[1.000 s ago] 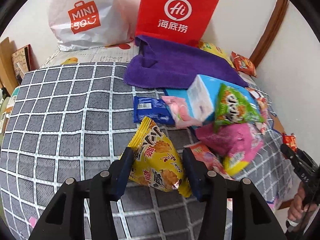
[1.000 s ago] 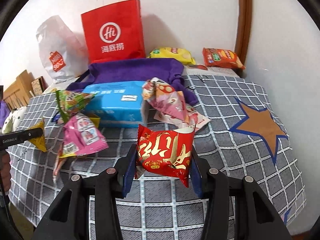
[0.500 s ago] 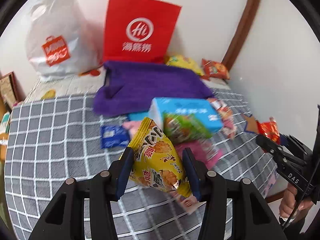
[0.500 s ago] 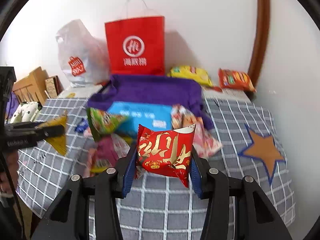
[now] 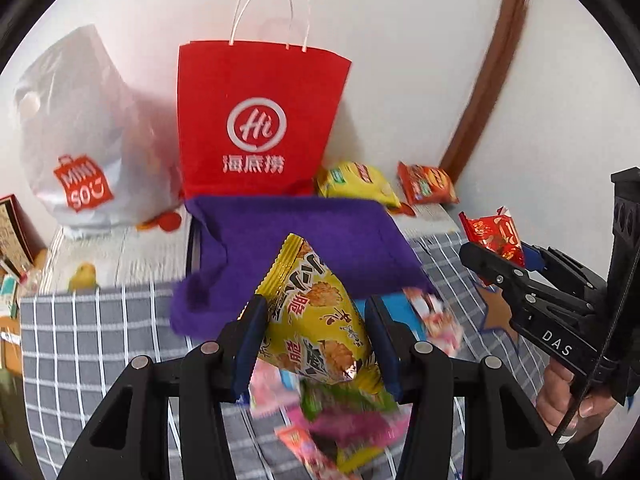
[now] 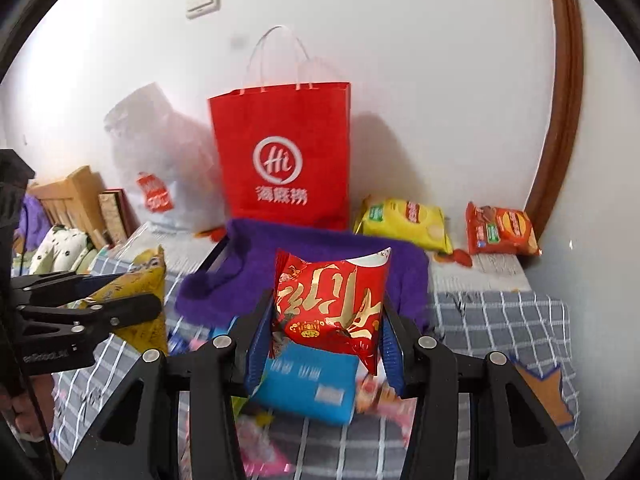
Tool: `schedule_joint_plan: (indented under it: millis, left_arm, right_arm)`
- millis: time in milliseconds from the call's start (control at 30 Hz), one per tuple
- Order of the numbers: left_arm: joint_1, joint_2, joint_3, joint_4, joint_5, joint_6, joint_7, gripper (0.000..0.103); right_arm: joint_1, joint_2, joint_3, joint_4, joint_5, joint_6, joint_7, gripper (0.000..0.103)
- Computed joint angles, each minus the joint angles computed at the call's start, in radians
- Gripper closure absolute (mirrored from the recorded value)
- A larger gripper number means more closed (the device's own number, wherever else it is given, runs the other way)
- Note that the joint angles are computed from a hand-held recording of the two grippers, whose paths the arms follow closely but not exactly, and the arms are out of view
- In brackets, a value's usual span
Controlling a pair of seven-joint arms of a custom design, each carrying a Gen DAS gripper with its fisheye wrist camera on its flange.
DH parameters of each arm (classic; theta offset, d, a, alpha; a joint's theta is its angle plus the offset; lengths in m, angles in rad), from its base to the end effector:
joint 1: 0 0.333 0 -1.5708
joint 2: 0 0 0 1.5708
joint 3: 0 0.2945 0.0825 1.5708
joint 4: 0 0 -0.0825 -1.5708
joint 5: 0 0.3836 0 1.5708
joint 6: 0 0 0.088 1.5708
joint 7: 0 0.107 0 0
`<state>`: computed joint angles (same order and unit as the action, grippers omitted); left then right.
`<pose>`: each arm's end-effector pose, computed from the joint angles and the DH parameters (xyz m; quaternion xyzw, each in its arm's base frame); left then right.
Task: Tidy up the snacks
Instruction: 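Carry the red-gold packet and yellow bag over the purple towel with both grippers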
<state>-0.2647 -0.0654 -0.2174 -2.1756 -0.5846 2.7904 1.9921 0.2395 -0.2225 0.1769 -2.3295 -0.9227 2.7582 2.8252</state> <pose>0.5130 -0.2418 0.4711 -0.5041 0.7822 -0.3547 0.0906 0.4559 0.2411 0.4643 -0.6216 0.6653 -0.2920 0.2927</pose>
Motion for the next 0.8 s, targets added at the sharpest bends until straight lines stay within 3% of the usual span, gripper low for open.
schedule_joint_plan:
  millis: [133, 267, 700, 800]
  left_arm:
    - [0.013, 0.107, -0.006, 0.120, 0.089, -0.005, -0.063, 0.055]
    - [0.024, 0.203, -0.009, 0.229, 0.151, -0.015, -0.113, 0.055]
    - [0.028, 0.496, 0.011, 0.590, 0.336, -0.132, -0.247, 0.055]
    - [0.017, 0.545, 0.020, 0.648, 0.372, -0.136, -0.266, 0.055]
  right_arm:
    - [-0.006, 0.090, -0.032, 0.083, 0.025, 0.007, -0.056, 0.056]
    - [0.003, 0.196, -0.078, 0.162, 0.141, 0.038, -0.169, 0.056]
    - [0.023, 0.422, -0.191, 0.377, 0.204, 0.097, -0.245, 0.056]
    - [0.012, 0.458, -0.194, 0.404, 0.264, 0.102, -0.306, 0.055]
